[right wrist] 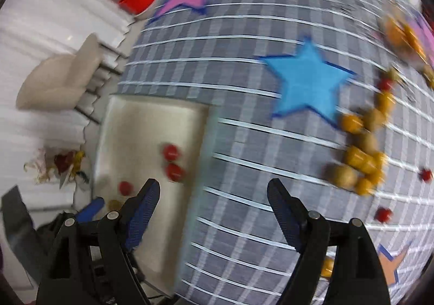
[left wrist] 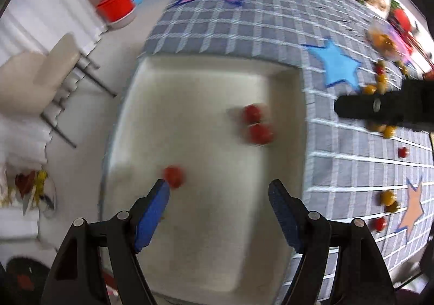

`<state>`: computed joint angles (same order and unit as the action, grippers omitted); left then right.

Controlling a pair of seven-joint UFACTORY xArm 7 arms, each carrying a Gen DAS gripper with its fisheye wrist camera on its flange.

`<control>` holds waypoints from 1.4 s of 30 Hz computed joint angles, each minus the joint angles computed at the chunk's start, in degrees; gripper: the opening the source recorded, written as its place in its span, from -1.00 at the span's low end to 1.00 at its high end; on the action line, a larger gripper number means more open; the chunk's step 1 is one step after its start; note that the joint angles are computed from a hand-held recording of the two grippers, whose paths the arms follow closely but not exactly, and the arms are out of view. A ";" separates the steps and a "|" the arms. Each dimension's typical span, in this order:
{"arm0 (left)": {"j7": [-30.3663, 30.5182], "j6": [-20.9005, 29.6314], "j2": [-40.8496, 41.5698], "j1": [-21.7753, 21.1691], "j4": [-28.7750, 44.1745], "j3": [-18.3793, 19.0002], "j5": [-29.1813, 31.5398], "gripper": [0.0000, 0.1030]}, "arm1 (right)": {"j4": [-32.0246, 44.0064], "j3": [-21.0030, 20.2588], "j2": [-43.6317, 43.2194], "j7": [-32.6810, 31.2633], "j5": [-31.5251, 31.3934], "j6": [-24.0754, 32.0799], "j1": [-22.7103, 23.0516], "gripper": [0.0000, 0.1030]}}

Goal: Organize fruits
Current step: 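Move both open tools back over the fruits on the cloth, then grasp a red cherry tomato with the right tool while the left grasps a brown fruit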

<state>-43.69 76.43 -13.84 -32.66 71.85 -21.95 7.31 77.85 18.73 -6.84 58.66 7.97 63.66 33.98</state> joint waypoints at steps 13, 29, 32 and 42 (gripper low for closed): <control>3.53 0.45 23.15 -10.61 23.47 0.35 4.62 0.49 | -25.86 -3.63 -31.43 6.05 5.30 12.49 -6.92 0.63; 2.20 3.03 39.90 -20.93 39.87 7.99 5.22 0.49 | -37.43 -7.53 -44.33 -3.30 5.16 19.71 -15.10 0.63; 2.22 3.46 41.66 -21.91 41.63 8.82 5.83 0.49 | -37.80 -7.52 -43.74 -5.75 3.78 18.81 -16.41 0.65; 3.11 8.15 52.71 -26.49 58.54 12.30 7.10 0.48 | -36.43 -6.38 -39.90 -10.00 -0.56 16.28 -18.86 0.53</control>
<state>-40.58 84.58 38.88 -59.15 130.39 -9.65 14.41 41.42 12.34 -46.74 48.66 7.42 79.94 15.12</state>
